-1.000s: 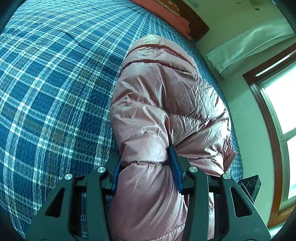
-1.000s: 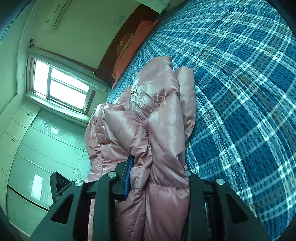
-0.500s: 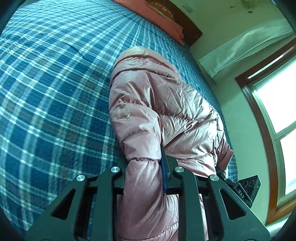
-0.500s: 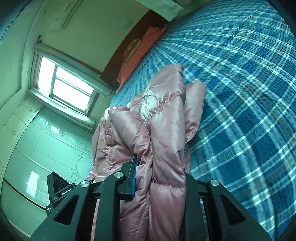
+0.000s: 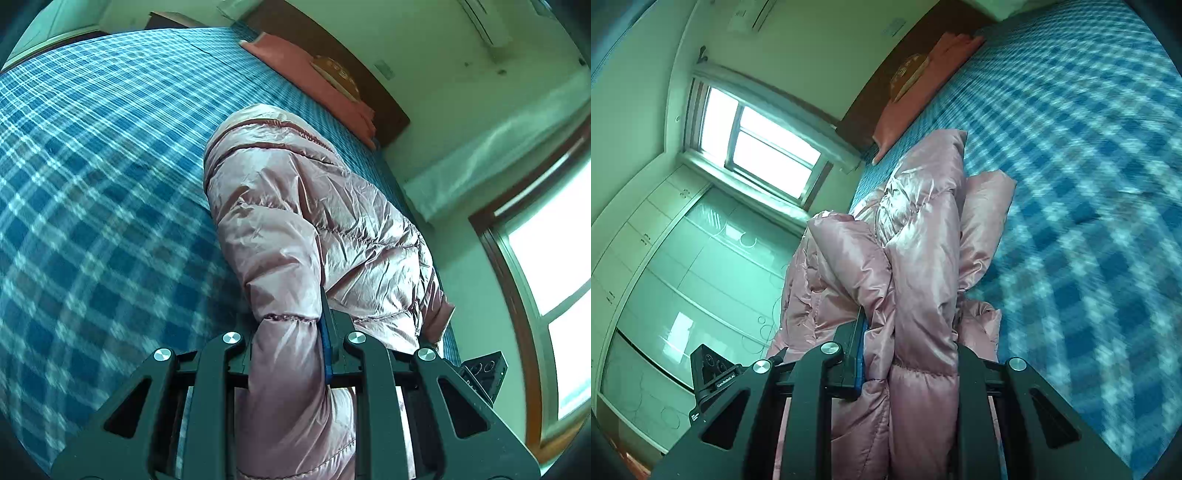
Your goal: Fold large clothes
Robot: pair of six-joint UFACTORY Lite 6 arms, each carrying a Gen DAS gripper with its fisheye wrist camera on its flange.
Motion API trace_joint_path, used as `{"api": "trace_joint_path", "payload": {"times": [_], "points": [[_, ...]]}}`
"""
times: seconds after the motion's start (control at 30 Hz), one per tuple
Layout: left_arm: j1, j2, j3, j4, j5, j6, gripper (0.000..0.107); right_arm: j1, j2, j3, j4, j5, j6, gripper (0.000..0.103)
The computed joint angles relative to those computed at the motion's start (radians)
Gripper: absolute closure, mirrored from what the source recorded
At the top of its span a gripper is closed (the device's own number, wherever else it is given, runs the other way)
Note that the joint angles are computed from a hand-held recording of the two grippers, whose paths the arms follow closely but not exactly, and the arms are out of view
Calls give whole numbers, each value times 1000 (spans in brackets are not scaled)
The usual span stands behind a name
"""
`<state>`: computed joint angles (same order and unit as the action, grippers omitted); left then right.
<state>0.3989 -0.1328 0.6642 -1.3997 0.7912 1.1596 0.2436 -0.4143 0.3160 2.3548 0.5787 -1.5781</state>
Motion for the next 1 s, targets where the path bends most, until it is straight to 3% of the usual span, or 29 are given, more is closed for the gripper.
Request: {"api": "trace_joint_path", "payload": {"times": [0.27,0.63,0.73,0.83,0.87,1.0], "points": [[38,315,207,-9,-27,50,86,68,428,299,74,16,-85,84],[48,385,229,-31,-38,100,84,79,541,363,43,16,-52,82],[54,364,217,-29,-38,94,75,94,510,360,27,-34,-30,71],[101,321,175,-24,-7,61,45,81,479,359,-22,-76,5,45],[122,304,158,-22,15,59,42,83,448,338,-24,-88,13,36],[191,214,70,39,91,50,37,84,280,200,-46,-95,63,34]]}}
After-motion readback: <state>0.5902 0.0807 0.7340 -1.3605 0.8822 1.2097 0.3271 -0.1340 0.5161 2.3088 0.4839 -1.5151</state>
